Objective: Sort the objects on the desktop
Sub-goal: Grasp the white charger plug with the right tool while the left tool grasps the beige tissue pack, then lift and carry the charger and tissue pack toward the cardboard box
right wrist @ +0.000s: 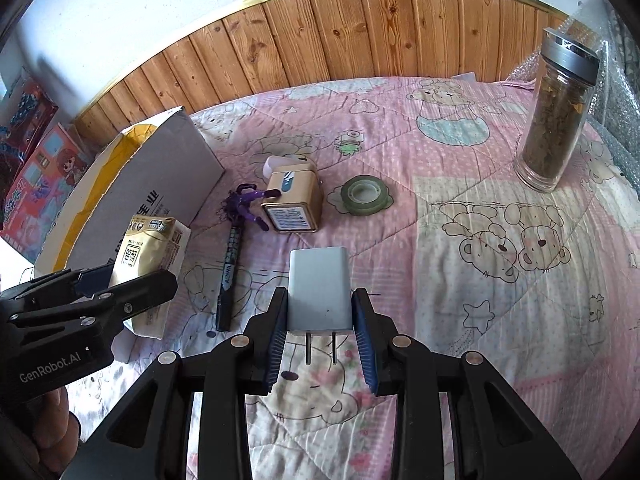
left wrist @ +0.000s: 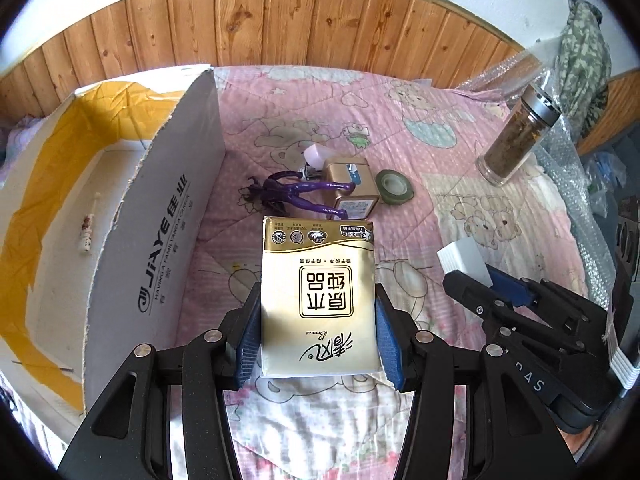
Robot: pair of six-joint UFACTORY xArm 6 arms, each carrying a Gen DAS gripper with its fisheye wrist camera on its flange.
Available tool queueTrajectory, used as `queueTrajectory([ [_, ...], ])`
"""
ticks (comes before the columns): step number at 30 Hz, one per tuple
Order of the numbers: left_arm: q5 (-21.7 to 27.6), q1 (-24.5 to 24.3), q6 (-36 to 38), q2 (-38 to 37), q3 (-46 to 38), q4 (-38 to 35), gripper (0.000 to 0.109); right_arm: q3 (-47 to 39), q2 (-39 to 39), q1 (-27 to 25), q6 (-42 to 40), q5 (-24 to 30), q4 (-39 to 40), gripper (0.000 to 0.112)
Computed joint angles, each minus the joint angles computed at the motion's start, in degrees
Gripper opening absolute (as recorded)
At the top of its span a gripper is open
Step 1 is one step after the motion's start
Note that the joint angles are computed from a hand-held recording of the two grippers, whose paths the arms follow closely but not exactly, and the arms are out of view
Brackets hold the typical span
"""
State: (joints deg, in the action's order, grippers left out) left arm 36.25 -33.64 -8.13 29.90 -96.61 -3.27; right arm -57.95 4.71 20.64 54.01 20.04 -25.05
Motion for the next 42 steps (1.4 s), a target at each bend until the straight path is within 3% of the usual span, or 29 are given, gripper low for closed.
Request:
queueTrajectory([
  [17, -4.11, 1.69, 5.20, -12.26, 14.83, -4.63, 0.053, 0.02, -2.15, 6.36, 6.12, 3.47, -4.37, 0.033],
  [42, -6.51, 5.16, 9.32, -20.36, 23.28, -9.48, 0.053, -5.01, -0.38, 13.73, 6.98, 6.23, -5.29, 0.033],
])
